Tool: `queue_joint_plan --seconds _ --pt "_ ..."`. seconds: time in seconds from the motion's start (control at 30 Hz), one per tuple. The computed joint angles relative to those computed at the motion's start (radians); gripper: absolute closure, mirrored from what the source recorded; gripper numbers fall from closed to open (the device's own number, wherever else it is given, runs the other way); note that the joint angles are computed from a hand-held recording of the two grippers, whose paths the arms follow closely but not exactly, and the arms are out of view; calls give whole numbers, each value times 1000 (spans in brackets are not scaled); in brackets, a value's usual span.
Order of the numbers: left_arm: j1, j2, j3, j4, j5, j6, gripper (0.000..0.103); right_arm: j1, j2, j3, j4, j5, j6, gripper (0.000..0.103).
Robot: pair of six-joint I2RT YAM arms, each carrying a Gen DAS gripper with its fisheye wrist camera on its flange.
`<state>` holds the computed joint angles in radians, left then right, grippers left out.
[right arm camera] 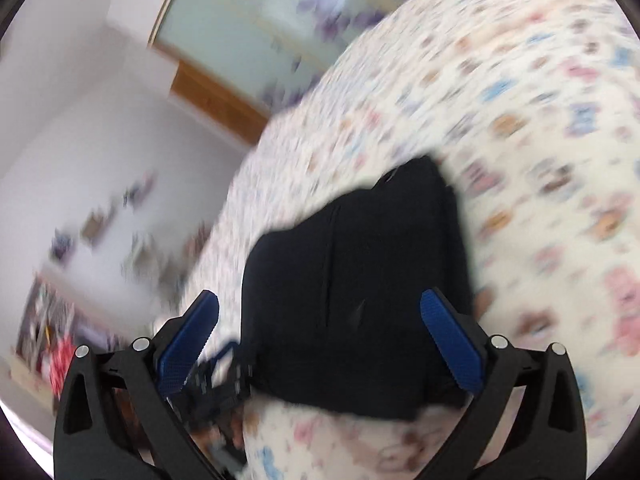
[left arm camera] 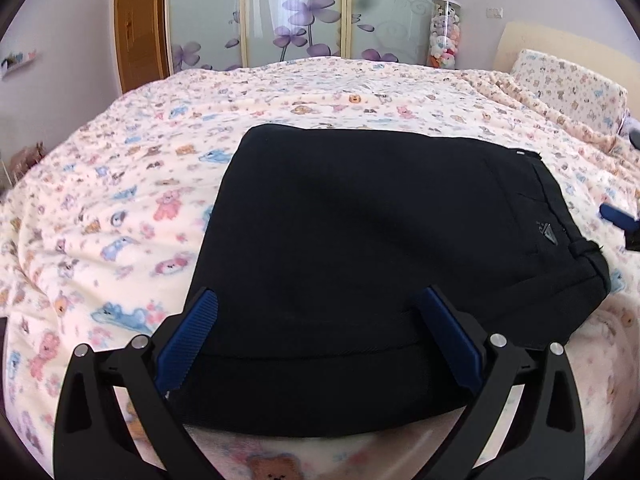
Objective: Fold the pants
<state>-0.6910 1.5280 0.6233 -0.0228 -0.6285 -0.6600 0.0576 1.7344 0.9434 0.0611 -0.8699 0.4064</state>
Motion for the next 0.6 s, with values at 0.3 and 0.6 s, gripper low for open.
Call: queue_joint_plan --seconds 0.3,0.6 --pt "7 9 -1 13 14 0 2 46 140 122 -153 140 -80 3" --pt "22 6 -14 34 39 4 2 62 212 172 -207 62 -162 3"
